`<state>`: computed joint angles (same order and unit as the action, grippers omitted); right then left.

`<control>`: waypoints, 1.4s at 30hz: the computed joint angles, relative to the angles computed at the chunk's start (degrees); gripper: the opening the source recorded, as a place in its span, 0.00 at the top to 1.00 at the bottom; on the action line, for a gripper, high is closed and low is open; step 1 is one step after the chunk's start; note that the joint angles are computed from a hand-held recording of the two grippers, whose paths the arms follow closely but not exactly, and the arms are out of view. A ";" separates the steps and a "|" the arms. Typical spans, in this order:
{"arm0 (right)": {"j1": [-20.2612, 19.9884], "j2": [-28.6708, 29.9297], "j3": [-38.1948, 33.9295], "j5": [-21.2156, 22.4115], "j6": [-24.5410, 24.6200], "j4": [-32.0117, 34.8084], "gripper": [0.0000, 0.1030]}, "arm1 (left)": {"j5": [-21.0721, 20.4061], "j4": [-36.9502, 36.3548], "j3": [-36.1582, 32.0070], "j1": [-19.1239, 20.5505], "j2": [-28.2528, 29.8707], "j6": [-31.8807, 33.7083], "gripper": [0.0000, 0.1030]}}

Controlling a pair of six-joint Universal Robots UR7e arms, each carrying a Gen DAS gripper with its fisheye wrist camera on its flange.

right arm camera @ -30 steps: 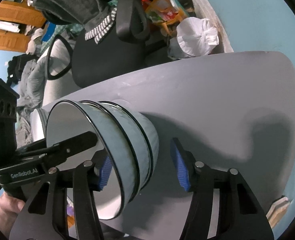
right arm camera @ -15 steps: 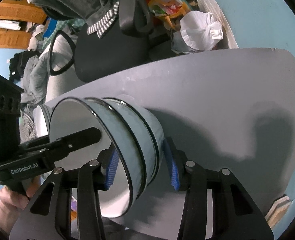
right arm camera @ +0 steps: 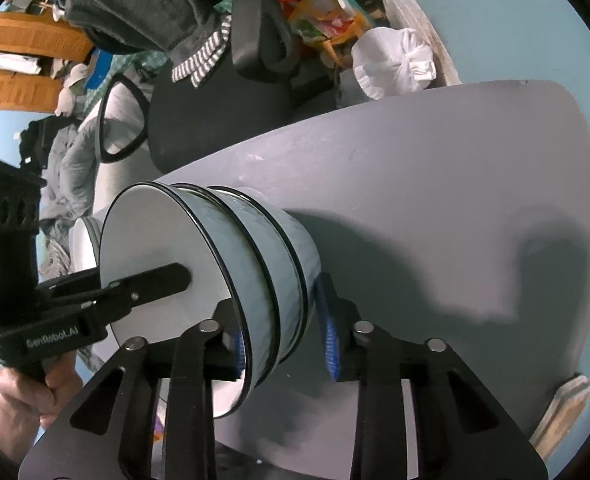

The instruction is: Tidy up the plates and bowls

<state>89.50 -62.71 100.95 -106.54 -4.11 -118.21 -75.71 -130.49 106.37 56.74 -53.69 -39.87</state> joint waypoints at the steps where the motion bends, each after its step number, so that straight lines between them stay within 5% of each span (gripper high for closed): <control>1: -0.02 0.16 -0.23 0.00 0.09 0.28 0.74 | -0.21 0.45 -0.24 0.08 0.07 0.72 0.73; 7: 0.45 1.26 -2.05 -0.90 0.00 2.85 0.75 | -0.85 3.89 -2.18 0.28 0.61 3.61 0.73; 19: 1.13 1.13 -0.62 -0.41 1.14 4.29 0.76 | 0.40 2.94 0.20 0.00 -1.95 -1.54 0.73; 42: 6.20 0.91 4.62 -0.51 3.88 2.81 0.77 | -0.39 0.92 12.47 -1.05 -13.46 -4.01 0.73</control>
